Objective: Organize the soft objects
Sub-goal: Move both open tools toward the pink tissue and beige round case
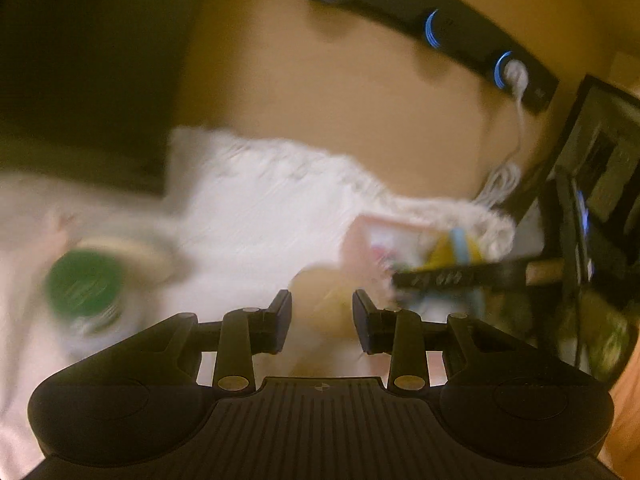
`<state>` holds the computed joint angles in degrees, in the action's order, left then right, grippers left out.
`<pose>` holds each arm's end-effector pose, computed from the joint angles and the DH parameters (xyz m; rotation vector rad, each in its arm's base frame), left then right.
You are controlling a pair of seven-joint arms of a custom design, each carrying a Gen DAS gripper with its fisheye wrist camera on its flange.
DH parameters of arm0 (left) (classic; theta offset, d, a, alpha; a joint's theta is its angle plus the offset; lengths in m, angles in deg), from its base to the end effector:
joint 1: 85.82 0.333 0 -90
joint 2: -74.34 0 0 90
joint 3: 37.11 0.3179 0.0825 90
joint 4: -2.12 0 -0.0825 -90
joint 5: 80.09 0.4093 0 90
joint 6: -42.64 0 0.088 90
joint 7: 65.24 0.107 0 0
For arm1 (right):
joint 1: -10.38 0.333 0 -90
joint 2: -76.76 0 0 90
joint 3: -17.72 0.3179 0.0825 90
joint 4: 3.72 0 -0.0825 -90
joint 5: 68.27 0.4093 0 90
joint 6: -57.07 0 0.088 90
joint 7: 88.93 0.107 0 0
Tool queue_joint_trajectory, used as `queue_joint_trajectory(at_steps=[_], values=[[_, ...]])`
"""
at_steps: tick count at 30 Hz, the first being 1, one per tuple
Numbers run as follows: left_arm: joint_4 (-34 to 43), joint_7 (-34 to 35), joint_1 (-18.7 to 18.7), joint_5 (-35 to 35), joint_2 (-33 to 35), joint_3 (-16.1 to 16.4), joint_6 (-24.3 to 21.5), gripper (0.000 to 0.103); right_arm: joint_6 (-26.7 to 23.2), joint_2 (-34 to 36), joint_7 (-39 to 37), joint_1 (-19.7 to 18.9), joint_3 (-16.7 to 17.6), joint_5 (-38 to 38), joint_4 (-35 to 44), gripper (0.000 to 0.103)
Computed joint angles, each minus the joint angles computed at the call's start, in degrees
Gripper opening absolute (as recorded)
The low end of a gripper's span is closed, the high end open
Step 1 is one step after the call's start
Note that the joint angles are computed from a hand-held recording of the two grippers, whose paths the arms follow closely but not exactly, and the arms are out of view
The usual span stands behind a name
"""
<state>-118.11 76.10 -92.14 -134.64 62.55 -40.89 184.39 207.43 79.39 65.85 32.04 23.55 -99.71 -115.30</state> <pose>0.5535 -0.0986 0.5674 -1.3895 2.2796 -1.3209 0.5597 0.3041 0.5167 -1.5083 1.9608 -0.5099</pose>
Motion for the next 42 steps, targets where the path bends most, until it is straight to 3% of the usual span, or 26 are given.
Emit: queue_joint_trajectory(at_steps=[6,11,15,19,28,33,36,39,42], values=[[-3.0,-2.8,3.3,4.5,-1.8,1.9,0.8,0.037,-3.2,-1.3,4.6,1.1,0.5,-4.3,0.4,0.036],[-3.3,-5.1,5.7,7.5,-2.0,2.8,5.8,0.037,-8.7,-4.3,14.8,1.8,2.2,-13.7,2.2,0.043],[-2.8,-4.7,6.6,7.4,-1.9,4.0,11.1,0.037,-10.8,-4.6,19.9,2.2,3.5,-16.3,6.0,0.044],[-1.4,-2.8,6.8,5.9,-2.2,5.6,13.1,0.037,-10.3,-2.2,21.2,3.6,4.2,-18.0,12.0,0.044],[3.4,0.4,7.2,1.6,-0.8,6.7,14.6,0.037,-7.0,7.2,12.5,8.7,1.9,-12.9,28.9,0.044],[6.6,0.0,7.8,1.5,2.2,6.1,9.8,0.037,-6.3,8.6,11.2,10.4,-0.4,-14.4,31.4,0.051],[10.0,-2.8,9.1,1.1,5.7,5.5,4.8,0.037,-6.5,10.0,2.6,9.1,-0.2,-9.1,31.6,0.051],[13.2,-6.1,10.6,1.1,9.4,4.2,2.0,0.037,-6.4,11.4,-13.1,6.2,1.6,3.0,31.6,0.052],[16.1,-9.0,11.9,1.3,13.2,2.8,-0.3,0.037,-5.8,12.9,-23.3,4.6,2.4,11.6,31.5,0.052]])
